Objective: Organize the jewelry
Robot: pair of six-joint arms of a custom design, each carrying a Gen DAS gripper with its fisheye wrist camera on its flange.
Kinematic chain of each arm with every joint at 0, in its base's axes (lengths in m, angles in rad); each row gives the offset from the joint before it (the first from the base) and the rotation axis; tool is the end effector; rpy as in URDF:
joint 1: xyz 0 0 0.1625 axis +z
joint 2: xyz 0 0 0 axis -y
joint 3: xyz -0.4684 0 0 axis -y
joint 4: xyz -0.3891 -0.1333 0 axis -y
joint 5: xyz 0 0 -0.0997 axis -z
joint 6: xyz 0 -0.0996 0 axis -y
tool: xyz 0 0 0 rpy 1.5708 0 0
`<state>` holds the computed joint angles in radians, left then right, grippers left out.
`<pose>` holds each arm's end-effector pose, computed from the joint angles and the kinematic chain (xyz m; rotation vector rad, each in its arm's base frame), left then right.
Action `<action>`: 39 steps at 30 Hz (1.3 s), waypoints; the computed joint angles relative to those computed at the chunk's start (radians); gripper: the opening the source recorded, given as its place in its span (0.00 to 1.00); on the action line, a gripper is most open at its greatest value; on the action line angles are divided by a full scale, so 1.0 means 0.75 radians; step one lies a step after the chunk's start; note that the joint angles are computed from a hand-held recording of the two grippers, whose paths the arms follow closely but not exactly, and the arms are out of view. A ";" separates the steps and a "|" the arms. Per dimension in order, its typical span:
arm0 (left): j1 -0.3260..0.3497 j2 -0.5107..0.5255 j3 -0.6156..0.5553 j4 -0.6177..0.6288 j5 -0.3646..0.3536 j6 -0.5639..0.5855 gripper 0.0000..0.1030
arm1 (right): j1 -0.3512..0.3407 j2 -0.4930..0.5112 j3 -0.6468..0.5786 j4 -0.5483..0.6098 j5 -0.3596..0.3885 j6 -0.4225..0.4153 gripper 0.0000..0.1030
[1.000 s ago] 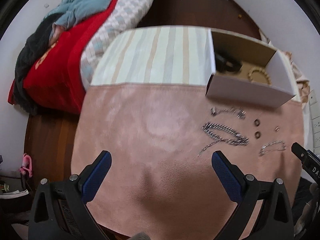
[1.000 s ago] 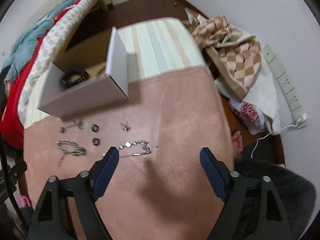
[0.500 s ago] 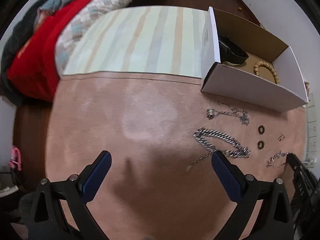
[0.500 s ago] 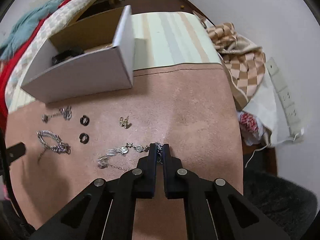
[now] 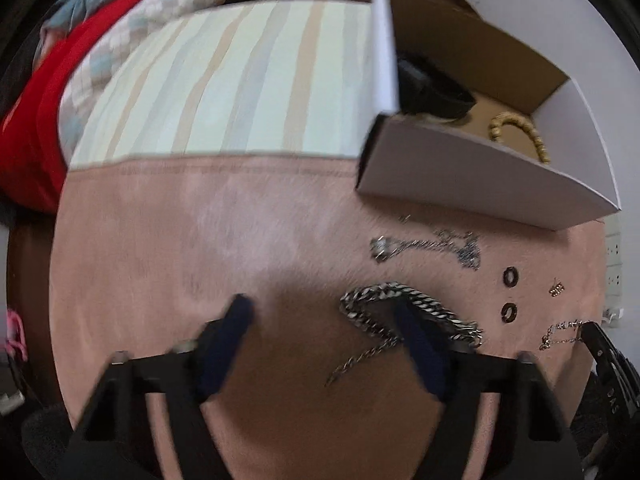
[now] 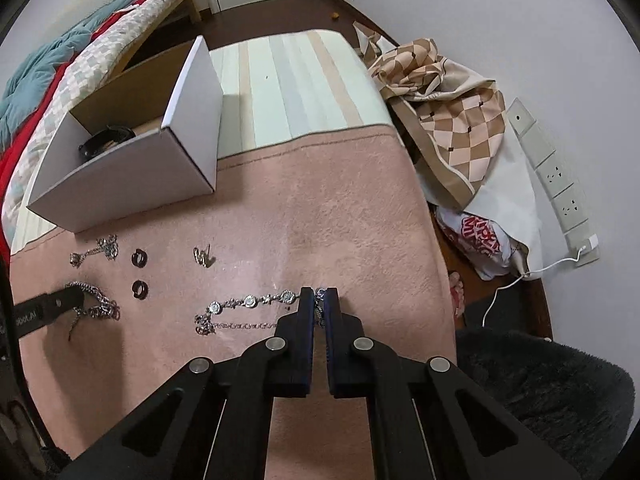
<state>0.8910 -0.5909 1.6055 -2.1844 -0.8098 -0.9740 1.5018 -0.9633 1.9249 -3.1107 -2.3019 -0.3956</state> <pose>-0.2566 -0.6387 -0.0123 -0.1535 2.3233 -0.3637 0.0243 -0.6172 0.2204 0.1140 -2.2819 0.4572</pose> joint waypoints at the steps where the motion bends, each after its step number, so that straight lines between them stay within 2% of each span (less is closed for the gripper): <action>1: -0.006 0.005 0.000 -0.013 0.018 0.028 0.36 | 0.002 0.002 0.002 0.004 -0.002 0.005 0.05; 2: -0.010 0.005 0.007 -0.050 0.022 0.065 0.15 | 0.003 0.002 0.007 0.005 -0.001 0.005 0.05; 3: -0.009 0.005 0.008 -0.070 0.009 0.082 0.05 | 0.005 0.002 0.007 0.009 0.001 0.006 0.05; 8: -0.018 -0.022 0.054 -0.161 -0.016 0.086 0.05 | 0.019 -0.021 0.030 0.044 0.038 0.038 0.05; 19: -0.099 -0.190 0.176 -0.345 -0.032 0.188 0.03 | 0.098 -0.151 0.011 0.226 0.223 0.126 0.05; 28: -0.157 -0.212 0.065 -0.487 -0.044 0.378 0.00 | 0.198 -0.205 -0.129 0.399 0.364 0.137 0.05; 34: -0.156 -0.173 -0.083 -0.553 -0.038 0.546 0.00 | 0.260 -0.161 -0.305 0.476 0.435 0.106 0.04; 37: -0.146 -0.159 -0.121 -0.547 -0.020 0.582 0.01 | 0.278 -0.115 -0.385 0.503 0.436 0.088 0.04; 39: -0.130 -0.167 -0.126 -0.470 -0.016 0.507 0.05 | 0.286 -0.087 -0.429 0.521 0.430 0.080 0.04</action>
